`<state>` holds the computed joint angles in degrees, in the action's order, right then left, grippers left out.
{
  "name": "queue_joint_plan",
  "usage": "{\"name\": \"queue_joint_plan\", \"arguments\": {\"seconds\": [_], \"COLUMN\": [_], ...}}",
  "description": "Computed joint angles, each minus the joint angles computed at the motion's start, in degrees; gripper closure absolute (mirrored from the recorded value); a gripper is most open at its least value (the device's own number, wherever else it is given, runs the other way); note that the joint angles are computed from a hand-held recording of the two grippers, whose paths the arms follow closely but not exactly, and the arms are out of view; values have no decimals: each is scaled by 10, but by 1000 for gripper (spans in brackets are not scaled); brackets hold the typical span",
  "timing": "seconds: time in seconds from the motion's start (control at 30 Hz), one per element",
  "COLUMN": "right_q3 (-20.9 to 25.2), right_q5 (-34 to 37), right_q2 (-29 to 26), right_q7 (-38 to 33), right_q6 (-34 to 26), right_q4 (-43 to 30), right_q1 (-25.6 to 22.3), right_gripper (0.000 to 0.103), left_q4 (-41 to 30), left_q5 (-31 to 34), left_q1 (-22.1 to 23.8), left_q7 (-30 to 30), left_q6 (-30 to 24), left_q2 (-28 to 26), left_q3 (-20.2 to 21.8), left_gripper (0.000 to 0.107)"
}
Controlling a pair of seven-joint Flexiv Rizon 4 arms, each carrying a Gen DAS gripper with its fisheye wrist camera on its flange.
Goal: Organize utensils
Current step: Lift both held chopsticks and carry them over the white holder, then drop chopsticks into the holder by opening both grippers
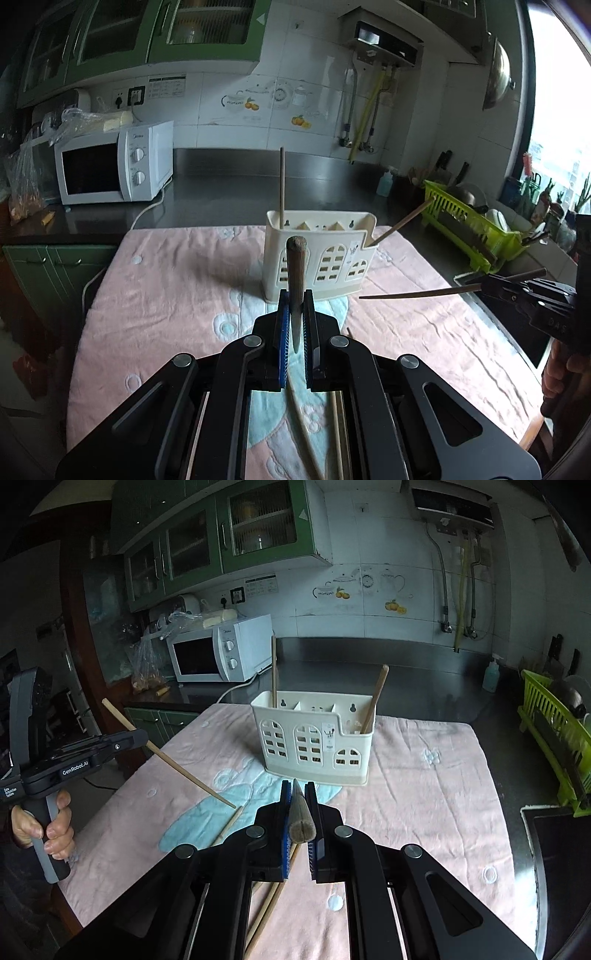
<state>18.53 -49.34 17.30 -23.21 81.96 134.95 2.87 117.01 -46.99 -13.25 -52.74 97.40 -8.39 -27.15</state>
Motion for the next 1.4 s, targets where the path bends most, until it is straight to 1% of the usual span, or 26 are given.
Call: {"name": "queue_joint_plan", "arguments": {"seconds": [0.13,0.17,0.23,0.3,0.37,0.47,0.5,0.6,0.7,0.8,0.9,0.93,1.07,1.17,1.23,1.27,1.33,1.4], "right_q3": [-27,-31,-41,-47,-50,-49,-51,-59,-70,-77,-81,-82,-87,-90,-91,-91,-93,-94], "right_q5": [66,78,110,132,146,133,134,138,175,199,219,217,228,232,219,214,203,180], "right_q2": [-1,-4,-11,-19,-32,-53,-60,-81,-102,-119,-134,-138,-154,-162,-163,-165,-167,-164], "right_q7": [-103,-126,-173,-219,-252,-270,-277,-294,-327,-349,-361,-357,-358,-354,-344,-342,-334,-317], "right_q6": [-61,-76,-102,-132,-158,-193,-202,-227,-254,-270,-281,-281,-283,-272,-264,-262,-256,-247], "right_q4": [-47,-60,-89,-118,-145,-178,-186,-208,-233,-248,-260,-261,-269,-270,-266,-266,-266,-261], "right_q1": [46,53,69,80,85,83,84,87,97,102,106,106,109,110,109,109,108,106], "right_gripper": [96,96,96,96,96,96,96,96,96,96,96,96,96,96,95,90,83,82], "left_q4": [-61,-75,-117,-163,-218,-287,-313,-366,-405,-435,-456,-461,-469,-474,-476,-472,-468,-461], "left_q5": [99,116,173,221,278,329,353,387,402,416,427,427,425,424,428,424,425,424], "left_q1": [-50,-53,-77,-91,-114,-125,-136,-135,-125,-121,-119,-117,-110,-109,-111,-108,-108,-107], "left_q7": [-69,-80,-124,-160,-208,-259,-284,-318,-333,-344,-351,-350,-347,-351,-358,-356,-358,-353], "left_q6": [-28,-32,-47,-61,-82,-119,-133,-179,-218,-242,-262,-269,-283,-293,-293,-291,-286,-280], "left_q2": [-14,-18,-32,-48,-71,-103,-116,-146,-172,-193,-208,-212,-222,-227,-227,-226,-223,-218], "left_q3": [82,90,131,157,198,224,243,251,242,240,240,236,228,228,232,227,227,224], "left_gripper": [102,102,102,102,102,102,102,102,102,102,102,102,101,101,101,101,100,99]}}
